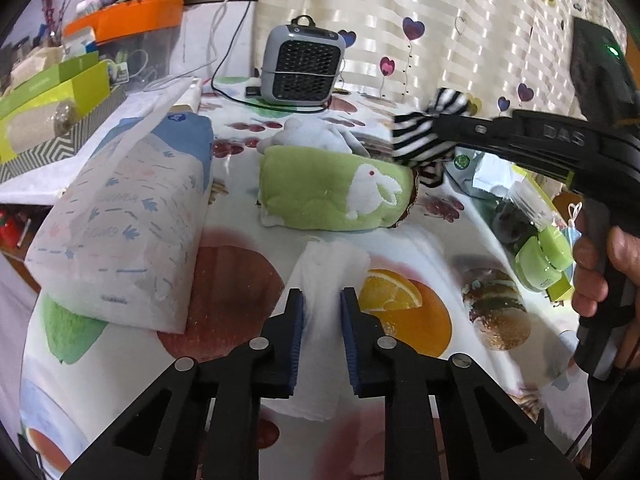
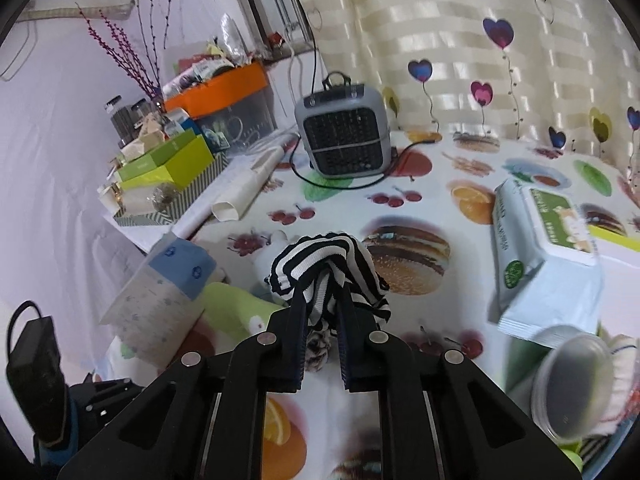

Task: Organize soft objects
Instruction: 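Close left gripper on the white cloth and lift while right gripper lifts the sock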

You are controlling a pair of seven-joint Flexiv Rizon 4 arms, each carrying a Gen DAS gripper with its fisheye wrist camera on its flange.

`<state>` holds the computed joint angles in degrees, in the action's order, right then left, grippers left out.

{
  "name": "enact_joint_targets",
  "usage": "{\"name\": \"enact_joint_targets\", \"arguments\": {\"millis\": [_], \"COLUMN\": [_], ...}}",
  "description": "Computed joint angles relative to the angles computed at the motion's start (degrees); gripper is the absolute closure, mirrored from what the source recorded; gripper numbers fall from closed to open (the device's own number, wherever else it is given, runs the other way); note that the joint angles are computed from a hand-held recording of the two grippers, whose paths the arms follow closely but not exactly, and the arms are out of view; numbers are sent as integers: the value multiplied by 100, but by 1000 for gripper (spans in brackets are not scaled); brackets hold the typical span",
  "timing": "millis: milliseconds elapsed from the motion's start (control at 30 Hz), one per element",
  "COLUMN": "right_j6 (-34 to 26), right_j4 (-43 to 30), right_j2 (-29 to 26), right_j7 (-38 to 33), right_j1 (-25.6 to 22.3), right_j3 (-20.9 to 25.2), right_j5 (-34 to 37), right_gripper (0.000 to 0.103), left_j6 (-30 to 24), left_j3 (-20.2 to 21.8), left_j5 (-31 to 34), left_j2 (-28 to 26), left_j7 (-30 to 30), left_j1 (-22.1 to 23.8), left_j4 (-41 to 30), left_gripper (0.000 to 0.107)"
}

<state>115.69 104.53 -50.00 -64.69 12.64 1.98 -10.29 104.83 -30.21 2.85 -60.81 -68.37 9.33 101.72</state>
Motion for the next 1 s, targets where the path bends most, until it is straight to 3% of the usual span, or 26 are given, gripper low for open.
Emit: {"name": "enact_joint_targets", "arguments": {"millis": [533,1000], "right_j6": [986,1582], "right_j4": [1142,1738], "right_j2": [630,911], "right_j7": [-362,-501], "right_j1": [135,108], "right_j3": [42,59], "right_j5": [377,653], "right_gripper": [89,89], "left_j6": [564,674], "left_j3": [-223,-147], "left_j5": [485,746], "left_j2": [361,605], "left_j7": [-589,-868], "left_j1": [212,-49], "left_j4": [551,530], "left_gripper": [90,90]}}
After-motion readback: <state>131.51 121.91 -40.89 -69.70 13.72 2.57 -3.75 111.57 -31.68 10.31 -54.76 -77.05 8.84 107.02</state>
